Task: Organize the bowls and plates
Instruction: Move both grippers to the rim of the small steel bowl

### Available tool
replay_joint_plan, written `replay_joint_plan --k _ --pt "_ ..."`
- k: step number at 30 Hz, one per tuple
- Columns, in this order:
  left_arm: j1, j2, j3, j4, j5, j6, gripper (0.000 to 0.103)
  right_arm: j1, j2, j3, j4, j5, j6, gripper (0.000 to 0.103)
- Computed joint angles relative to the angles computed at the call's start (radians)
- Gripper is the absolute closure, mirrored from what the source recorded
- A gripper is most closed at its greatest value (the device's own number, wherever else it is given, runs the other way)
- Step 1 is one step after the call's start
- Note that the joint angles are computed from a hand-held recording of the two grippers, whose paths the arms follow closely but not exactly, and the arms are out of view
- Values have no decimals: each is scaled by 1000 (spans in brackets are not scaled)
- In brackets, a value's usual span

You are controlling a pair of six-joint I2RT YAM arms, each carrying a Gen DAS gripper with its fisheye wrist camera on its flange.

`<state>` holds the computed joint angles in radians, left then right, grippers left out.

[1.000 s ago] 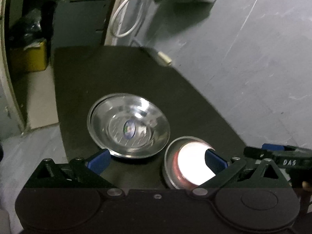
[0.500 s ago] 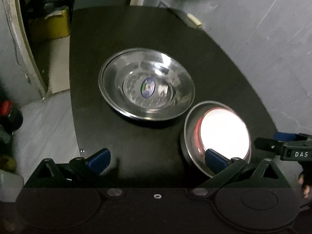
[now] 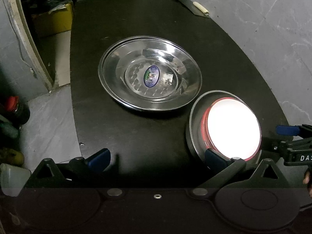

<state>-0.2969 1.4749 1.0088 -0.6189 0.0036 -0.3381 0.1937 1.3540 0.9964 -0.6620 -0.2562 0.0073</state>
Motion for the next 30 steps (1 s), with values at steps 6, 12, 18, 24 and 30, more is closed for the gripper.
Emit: replay_joint_plan --k 6,12,18,24,30 --pt "-10 15 17 -12 -10 6 1 10 16 12 -8 5 -11 0" --pt "-42 51 53 -34 -52 19 1 14 24 13 -4 5 -19 0" --pt "-69 74 87 -59 -98 35 1 9 27 15 -6 -5 -26 0" --pt "-88 97 126 -91 -134 54 1 6 31 18 -3 -9 -30 0" --pt "-95 118 150 -113 -146 51 1 3 33 24 -13 -14 -51 0"
